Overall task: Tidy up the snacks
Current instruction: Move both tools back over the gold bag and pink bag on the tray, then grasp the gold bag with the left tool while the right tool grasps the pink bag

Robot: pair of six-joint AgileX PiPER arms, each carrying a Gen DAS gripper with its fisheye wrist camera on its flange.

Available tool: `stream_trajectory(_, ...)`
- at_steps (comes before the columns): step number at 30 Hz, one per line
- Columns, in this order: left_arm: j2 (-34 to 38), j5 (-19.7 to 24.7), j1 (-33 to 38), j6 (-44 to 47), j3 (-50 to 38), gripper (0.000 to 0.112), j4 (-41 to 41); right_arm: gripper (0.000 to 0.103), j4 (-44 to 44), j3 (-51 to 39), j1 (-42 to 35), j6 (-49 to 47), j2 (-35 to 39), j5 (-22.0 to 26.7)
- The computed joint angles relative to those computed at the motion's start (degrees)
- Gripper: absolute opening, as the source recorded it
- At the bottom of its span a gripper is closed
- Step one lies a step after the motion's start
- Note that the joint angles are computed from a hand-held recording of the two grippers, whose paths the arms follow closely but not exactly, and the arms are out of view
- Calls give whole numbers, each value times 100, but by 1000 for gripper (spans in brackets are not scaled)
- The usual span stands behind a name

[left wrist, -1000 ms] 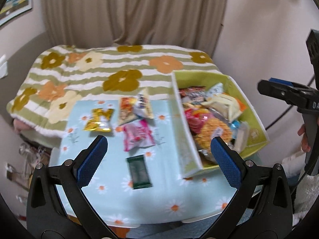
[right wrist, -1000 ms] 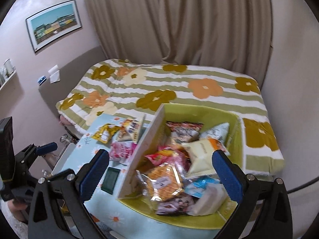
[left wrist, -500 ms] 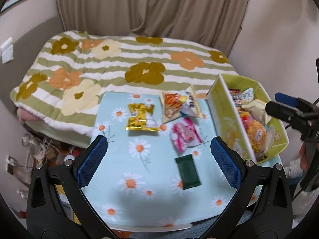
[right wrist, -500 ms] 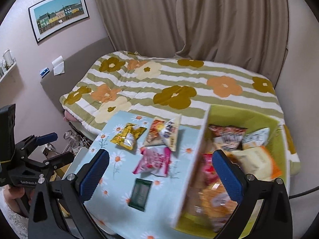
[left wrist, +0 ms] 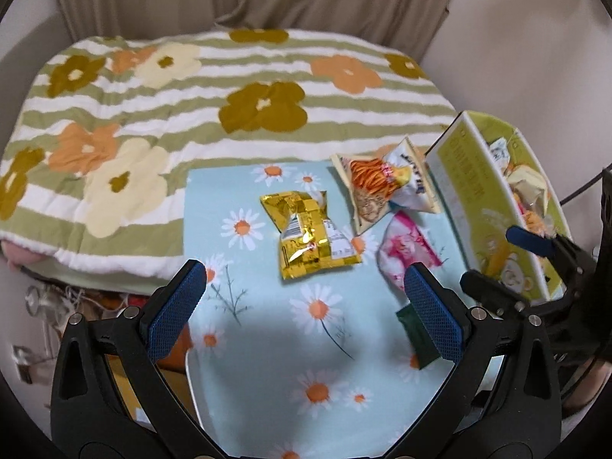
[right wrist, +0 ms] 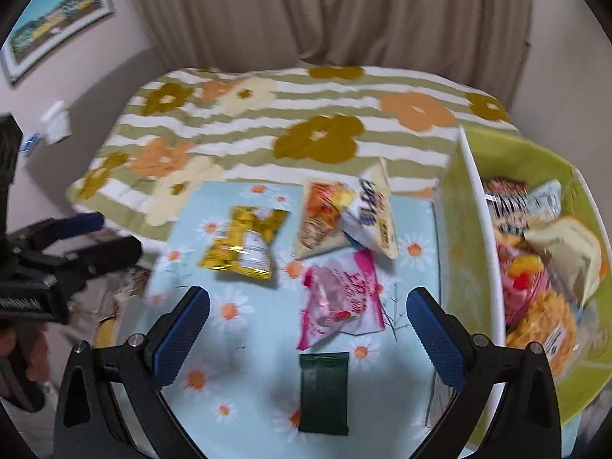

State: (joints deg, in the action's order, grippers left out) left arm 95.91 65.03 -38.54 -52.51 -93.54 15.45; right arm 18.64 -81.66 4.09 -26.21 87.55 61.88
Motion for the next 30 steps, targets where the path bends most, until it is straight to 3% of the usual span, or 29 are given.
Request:
stream_trajectory(9, 1185, -984, 844, 1004, -157, 102, -1095, 103, -811, 908, 342, 761, 186, -1149)
stream_trajectory(15, 1877, -976, 939, 1172, -664, 101, -1160, 103, -744, 1058, 302, 633, 414, -1476)
stream_trajectory(21, 2336, -761, 998, 1226, -1043, 85, -1186, 103, -645, 974, 275, 400, 636, -1565)
stream_trajectory(28, 2453, -827, 1034, 1402, -1074, 61, -1356, 103, -548, 823, 248, 181, 862, -1527)
stream_trajectory(30, 2420, -886, 1049, 1423, -1012, 59, -1399, 103, -538, 808, 242, 121, 883, -1508)
